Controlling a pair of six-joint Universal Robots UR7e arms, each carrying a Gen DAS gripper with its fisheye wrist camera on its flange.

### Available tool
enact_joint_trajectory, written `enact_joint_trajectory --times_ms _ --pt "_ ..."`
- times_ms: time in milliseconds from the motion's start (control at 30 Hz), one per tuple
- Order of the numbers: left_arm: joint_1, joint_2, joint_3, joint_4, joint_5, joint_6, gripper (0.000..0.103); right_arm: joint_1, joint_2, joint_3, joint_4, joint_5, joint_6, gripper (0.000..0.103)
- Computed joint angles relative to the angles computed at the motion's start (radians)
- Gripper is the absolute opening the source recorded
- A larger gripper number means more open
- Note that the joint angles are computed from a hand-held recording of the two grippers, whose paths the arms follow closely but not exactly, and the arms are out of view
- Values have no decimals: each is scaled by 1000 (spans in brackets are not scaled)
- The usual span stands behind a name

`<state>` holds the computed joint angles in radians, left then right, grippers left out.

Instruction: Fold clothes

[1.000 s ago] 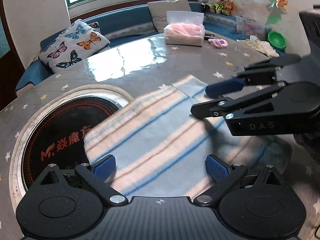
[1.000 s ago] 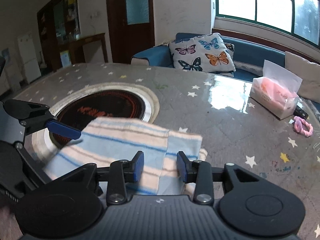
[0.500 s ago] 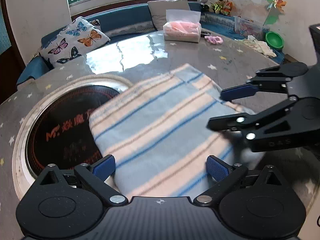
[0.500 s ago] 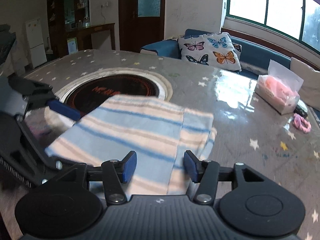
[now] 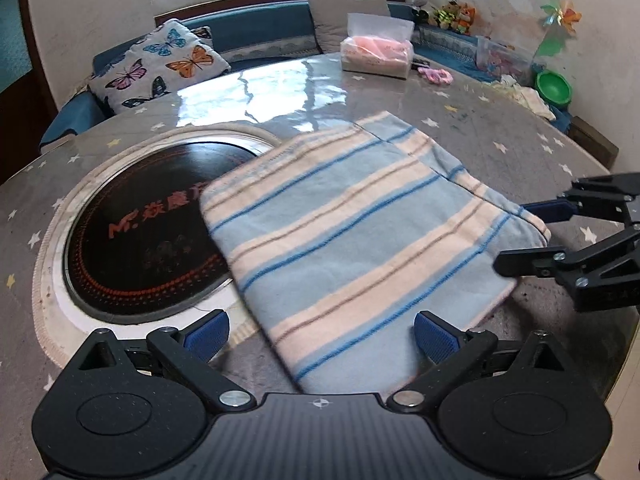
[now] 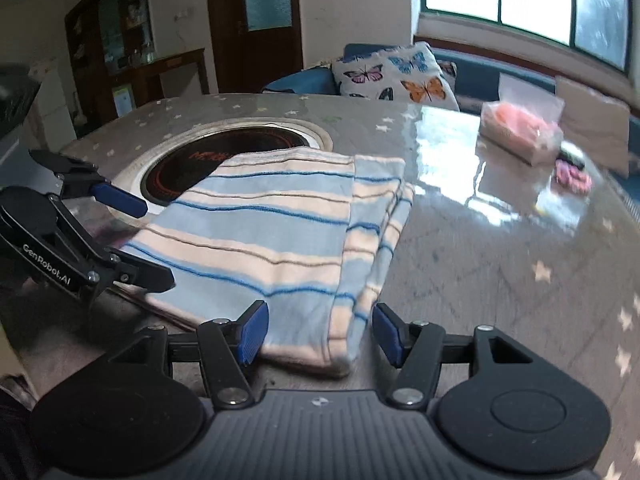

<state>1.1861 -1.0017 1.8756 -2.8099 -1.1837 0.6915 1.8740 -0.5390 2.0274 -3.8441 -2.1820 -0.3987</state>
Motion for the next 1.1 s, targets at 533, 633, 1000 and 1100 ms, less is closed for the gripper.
enact_joint_trajectory --times_ms 533,633,1000,1100 --pt "38 55 -148 58 10 -206 94 -79 -3 -148 94 42 193 52" --pt "45 65 -166 75 3 -224 89 -87 7 -166 97 57 207 47" --pt "58 78 -193 142 -46 -274 69 -99 16 -162 62 100 233 18" --pt "59 76 -193 153 -67 -269 62 -97 18 -150 35 95 232 15"
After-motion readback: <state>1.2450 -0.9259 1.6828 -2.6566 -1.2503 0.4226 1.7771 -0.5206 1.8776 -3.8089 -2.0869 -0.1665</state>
